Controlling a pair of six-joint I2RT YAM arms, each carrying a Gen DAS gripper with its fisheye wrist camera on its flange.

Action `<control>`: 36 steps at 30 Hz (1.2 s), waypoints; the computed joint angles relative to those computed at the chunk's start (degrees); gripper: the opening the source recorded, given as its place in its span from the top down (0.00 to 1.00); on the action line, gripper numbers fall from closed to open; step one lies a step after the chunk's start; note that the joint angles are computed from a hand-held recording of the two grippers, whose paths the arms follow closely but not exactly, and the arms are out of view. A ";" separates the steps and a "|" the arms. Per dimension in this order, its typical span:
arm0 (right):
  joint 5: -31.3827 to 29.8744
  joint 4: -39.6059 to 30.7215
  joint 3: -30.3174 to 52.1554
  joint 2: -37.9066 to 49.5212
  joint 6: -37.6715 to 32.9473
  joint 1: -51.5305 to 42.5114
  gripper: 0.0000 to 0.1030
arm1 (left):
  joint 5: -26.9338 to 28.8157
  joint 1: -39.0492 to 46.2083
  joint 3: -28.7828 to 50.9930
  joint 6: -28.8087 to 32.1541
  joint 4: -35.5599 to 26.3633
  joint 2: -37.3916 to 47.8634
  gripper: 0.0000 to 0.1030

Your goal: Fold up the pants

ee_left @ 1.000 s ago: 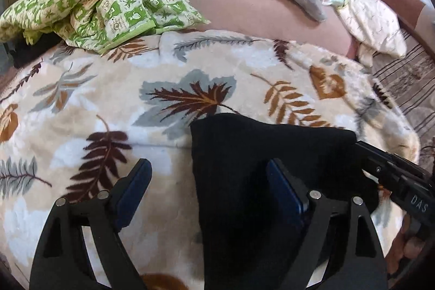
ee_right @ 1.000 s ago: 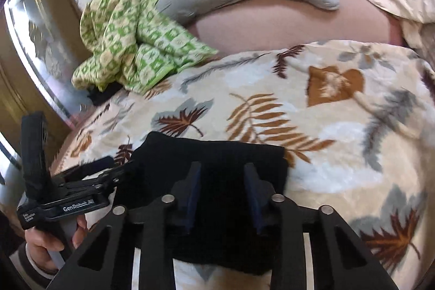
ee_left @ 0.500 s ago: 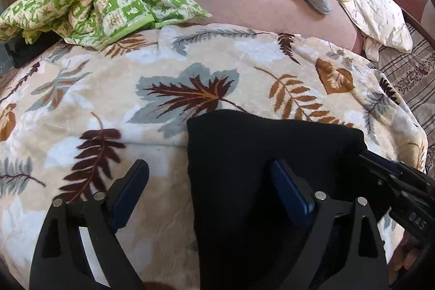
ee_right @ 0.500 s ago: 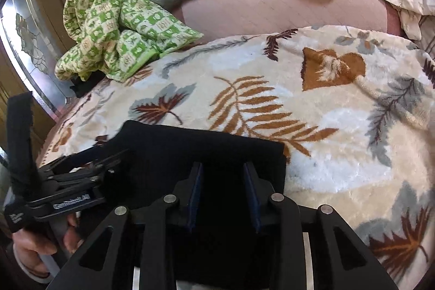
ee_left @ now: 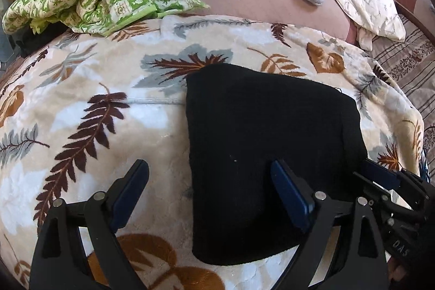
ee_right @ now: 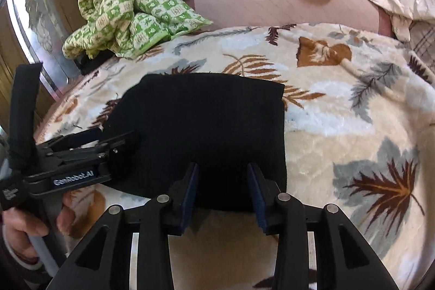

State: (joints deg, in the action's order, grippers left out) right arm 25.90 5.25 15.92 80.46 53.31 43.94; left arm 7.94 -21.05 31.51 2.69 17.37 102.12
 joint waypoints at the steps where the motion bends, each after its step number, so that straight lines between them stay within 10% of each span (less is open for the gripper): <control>1: 0.84 -0.68 0.73 0.95 0.21 0.70 0.62 | -0.17 -0.06 -0.12 0.02 0.01 -0.28 0.10; 10: 2.26 -7.05 2.36 -6.63 1.10 0.51 0.42 | -1.46 -0.12 -3.51 0.81 1.67 -4.58 0.10; 24: -0.77 -2.33 5.14 4.54 -3.05 -6.05 0.41 | -2.57 0.55 -3.23 -0.07 2.94 -3.52 0.10; 36: 4.87 -8.11 5.93 -3.02 0.85 -1.04 0.33 | -5.17 1.01 -9.90 1.25 4.27 -14.30 0.10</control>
